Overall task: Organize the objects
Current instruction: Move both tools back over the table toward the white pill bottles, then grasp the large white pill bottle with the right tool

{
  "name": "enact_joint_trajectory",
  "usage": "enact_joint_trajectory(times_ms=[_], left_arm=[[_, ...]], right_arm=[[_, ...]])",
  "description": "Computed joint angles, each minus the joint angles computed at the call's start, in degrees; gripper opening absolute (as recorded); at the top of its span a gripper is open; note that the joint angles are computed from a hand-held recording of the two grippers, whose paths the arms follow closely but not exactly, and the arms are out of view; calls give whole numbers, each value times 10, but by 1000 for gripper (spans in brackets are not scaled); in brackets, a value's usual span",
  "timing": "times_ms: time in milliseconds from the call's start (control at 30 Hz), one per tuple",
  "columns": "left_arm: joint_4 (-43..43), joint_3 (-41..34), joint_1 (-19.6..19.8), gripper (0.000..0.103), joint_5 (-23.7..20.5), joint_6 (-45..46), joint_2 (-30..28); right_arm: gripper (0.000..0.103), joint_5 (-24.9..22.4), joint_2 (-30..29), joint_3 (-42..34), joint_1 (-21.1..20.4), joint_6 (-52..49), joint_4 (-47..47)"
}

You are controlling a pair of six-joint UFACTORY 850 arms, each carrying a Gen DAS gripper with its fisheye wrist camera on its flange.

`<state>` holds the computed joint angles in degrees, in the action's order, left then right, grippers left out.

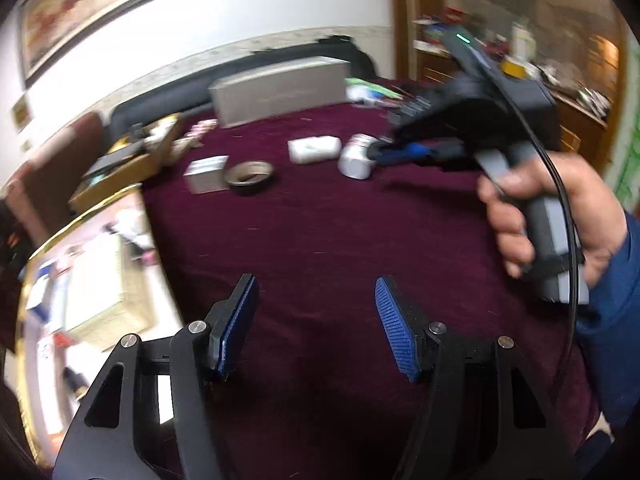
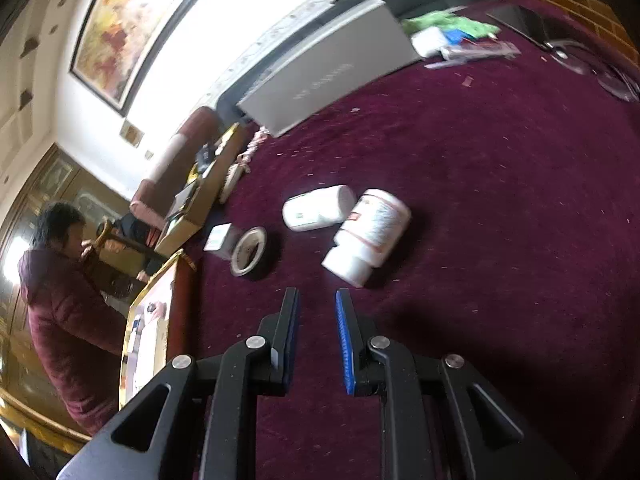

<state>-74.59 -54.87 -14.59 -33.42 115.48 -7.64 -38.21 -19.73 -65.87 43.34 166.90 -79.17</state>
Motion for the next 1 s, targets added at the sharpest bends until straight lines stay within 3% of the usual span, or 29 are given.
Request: enact_joint_trajectory(times_ms=[100,200,300,567,733,900,1000], left_arm=[[40,-10,-18,60,13,-21,-20],[158,-57,-23,60,-5,-159,-60],[225,-86,-24,64,-17,-247,-87],[228,-75,-28,72,-17,-240,-78],[227,-73,-27,73,-18,-238,-77],[231,-75,-29,76,-18,-239,-78],[231,-76,-28,76,-20,-239,-79]], right_arm=[[17,-5,3,4,-1,1,16],[17,-8,4,4,-1,-11,35],[17,1,8,5,-7,-11,44],[17,13,-13,-26,-37,-40,85],[40,19,-37,-54,-64,-95,157],[36,-11,-75,-104,-73,-250,218],[35,8,-64,-88,-67,-243,193]])
